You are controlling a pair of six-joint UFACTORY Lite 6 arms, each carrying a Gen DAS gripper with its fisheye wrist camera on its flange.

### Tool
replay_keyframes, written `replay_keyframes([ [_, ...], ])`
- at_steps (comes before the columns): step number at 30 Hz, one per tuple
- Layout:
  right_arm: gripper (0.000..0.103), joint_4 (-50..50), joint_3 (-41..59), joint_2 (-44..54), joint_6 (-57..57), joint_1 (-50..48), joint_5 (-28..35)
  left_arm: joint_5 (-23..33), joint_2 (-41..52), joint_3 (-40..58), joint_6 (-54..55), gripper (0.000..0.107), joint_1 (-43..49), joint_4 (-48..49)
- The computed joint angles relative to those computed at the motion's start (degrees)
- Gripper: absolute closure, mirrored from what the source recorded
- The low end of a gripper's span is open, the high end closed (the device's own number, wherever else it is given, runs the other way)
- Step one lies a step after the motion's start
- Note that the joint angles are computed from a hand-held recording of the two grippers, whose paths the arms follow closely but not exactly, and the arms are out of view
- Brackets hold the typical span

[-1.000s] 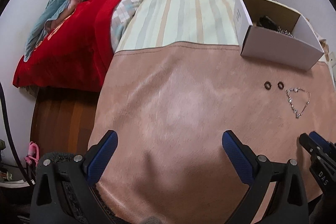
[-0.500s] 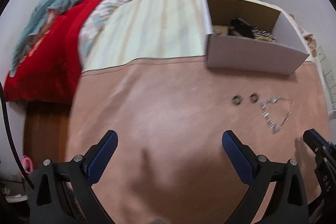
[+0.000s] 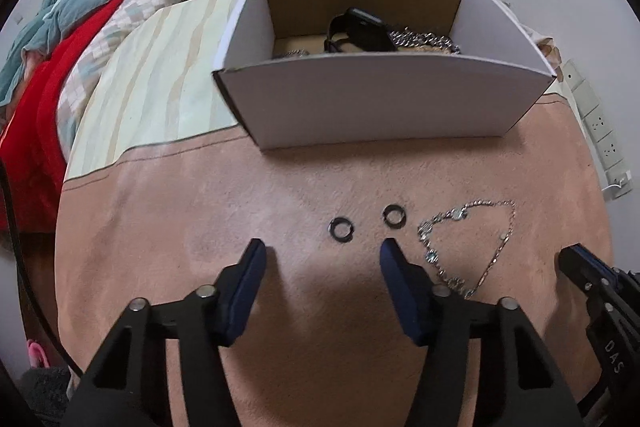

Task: Organize jewelry
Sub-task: 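Grasp a black ring with the left tool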

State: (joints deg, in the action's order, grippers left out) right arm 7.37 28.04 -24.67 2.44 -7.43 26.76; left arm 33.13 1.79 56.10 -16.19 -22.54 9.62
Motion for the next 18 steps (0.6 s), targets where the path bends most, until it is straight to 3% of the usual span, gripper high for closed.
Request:
replay_keyframes([
  [5, 0.094, -0.08, 0.57, 1.76, 0.11, -0.08, -0.86, -0.81, 1.00, 1.25, 1.07, 0.095, -0.80, -0.96],
  [18, 0.094, -1.14, 1.49, -1.25, 2.25, 1.15, 1.09, -1.07, -2.12, -0.12, 1.36, 0.097, -0.14, -0.32],
])
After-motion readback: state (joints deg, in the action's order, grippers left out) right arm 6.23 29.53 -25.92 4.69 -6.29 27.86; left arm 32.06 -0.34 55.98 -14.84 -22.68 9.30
